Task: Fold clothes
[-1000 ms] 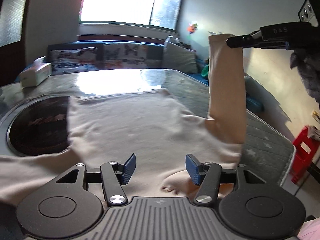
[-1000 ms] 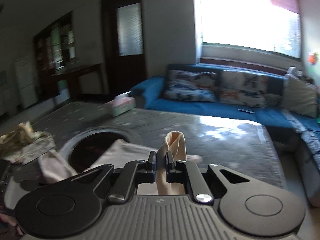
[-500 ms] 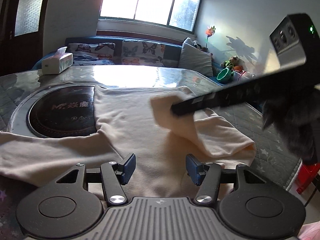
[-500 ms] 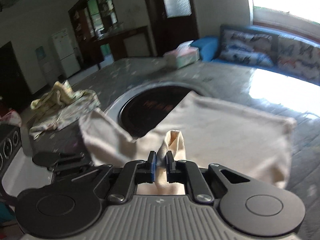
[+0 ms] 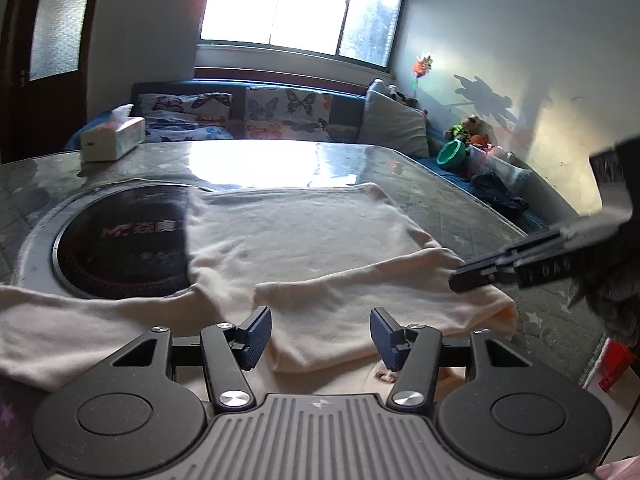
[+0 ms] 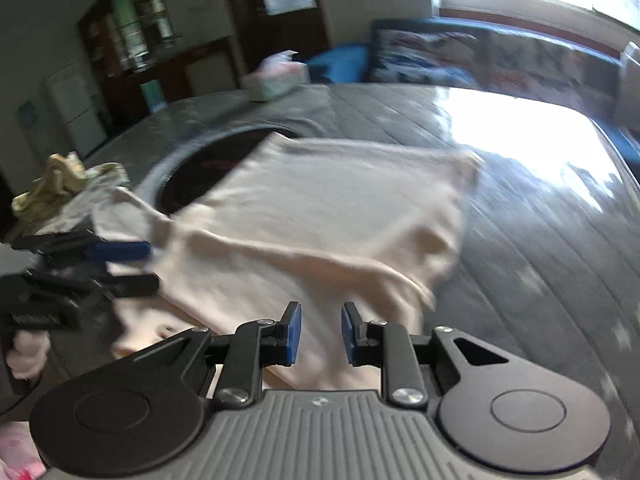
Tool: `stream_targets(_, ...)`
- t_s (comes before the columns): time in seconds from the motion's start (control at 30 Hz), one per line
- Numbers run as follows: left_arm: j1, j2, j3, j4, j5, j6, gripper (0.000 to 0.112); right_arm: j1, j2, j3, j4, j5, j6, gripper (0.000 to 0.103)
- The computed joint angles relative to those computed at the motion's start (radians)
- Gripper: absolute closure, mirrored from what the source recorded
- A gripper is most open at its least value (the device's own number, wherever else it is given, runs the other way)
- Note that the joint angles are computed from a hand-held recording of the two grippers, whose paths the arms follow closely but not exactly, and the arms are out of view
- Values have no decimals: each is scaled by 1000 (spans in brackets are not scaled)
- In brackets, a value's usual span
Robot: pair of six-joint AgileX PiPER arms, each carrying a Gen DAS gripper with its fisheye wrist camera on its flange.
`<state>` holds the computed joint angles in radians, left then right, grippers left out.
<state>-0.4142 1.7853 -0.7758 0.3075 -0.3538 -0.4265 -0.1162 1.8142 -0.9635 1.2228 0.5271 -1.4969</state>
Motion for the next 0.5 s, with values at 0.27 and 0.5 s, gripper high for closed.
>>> stream_targets(0.27,-12,79,-125,86,86,-79,57,-87,4,14,65,51,-90,82)
stream_targets(0.5,-14,122,-186,103,128,-106,57,-30,102,-105,109,18,-97,82)
